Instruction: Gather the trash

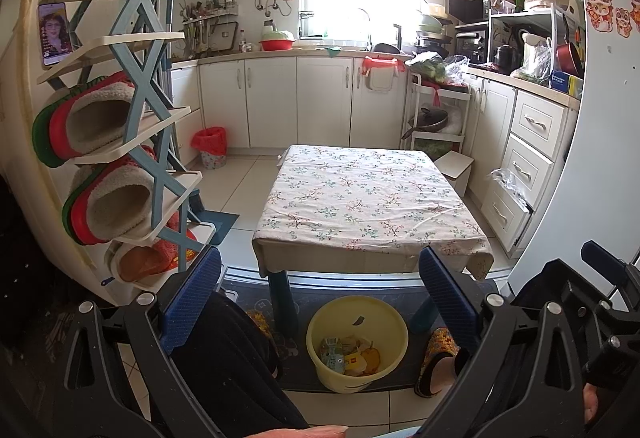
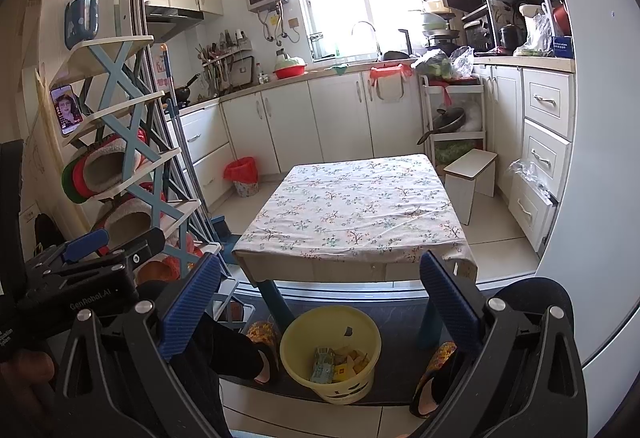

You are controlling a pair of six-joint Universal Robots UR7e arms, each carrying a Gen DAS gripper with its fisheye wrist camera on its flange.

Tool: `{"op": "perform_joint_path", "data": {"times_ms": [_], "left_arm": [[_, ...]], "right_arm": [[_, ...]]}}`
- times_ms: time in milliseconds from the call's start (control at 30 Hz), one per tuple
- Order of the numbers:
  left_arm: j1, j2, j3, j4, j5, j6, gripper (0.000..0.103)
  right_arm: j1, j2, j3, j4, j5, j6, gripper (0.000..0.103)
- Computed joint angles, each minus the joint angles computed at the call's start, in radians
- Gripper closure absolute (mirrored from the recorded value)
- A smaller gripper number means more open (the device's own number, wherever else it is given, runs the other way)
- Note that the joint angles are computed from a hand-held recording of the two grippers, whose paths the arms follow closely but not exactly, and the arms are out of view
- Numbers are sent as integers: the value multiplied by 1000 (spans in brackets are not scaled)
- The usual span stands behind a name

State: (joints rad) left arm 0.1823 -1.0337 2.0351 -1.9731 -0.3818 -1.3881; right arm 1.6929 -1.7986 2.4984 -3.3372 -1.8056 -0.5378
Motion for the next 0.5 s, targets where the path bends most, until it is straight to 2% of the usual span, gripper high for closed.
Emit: {"op": "perform_joint_path", "data": {"times_ms": [500], "left_arm": [[-1,0,1,3,0,-3,8]], "right_arm": [[2,3,3,-4,-3,1,7]]}}
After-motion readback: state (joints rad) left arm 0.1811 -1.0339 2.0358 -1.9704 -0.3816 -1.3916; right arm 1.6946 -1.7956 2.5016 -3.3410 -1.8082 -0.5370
